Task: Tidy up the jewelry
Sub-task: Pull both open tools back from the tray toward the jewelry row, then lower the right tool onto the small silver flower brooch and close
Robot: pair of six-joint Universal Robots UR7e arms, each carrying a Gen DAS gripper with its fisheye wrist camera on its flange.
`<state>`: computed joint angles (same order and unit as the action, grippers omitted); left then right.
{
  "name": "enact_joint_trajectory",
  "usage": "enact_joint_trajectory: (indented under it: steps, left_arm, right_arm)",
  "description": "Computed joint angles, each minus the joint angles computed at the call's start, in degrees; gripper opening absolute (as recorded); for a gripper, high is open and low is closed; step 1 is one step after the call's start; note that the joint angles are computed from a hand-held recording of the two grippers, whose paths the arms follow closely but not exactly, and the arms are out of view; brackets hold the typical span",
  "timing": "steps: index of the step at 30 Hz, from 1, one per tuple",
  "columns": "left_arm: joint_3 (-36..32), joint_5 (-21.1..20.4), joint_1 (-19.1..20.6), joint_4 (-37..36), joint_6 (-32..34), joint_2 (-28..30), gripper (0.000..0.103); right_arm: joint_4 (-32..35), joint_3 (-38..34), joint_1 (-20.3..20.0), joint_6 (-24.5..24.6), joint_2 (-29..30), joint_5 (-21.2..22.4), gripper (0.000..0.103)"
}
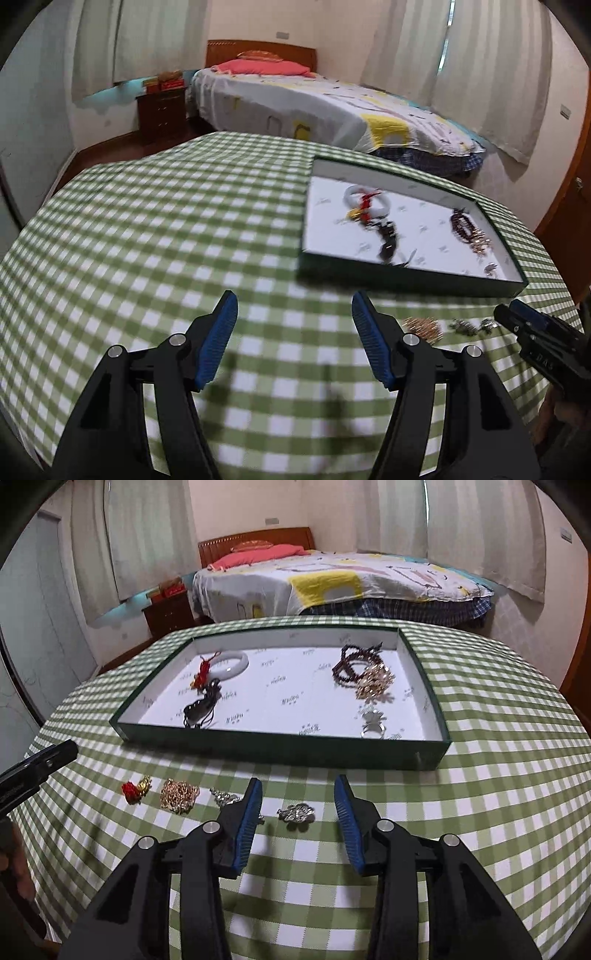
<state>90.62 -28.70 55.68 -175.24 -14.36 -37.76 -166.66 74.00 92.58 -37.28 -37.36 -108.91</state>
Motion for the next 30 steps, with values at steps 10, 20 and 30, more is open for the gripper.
enact_joint_trajectory:
  steps: [10, 20, 30]
  left_arm:
    - [2.0, 0.2, 0.8, 0.9, -2.9, -1.6, 0.063]
    - [1.1, -1.2, 0.7, 2.9, -3.5, -0.5, 0.063]
    - [-0.9, -3.6, 0.2, 2.6, -2.1, 1.9, 0.063]
  right_arm:
    - [3.3, -2.9, 0.2, 0.7, 2.1, -3.4, 0.031]
    - [5.8, -3.4, -0.3, 2.2, 1.9, -2.8, 0.022]
    - [0.7, 1.2, -1.1, 1.9, -1.1, -1.0, 0.021]
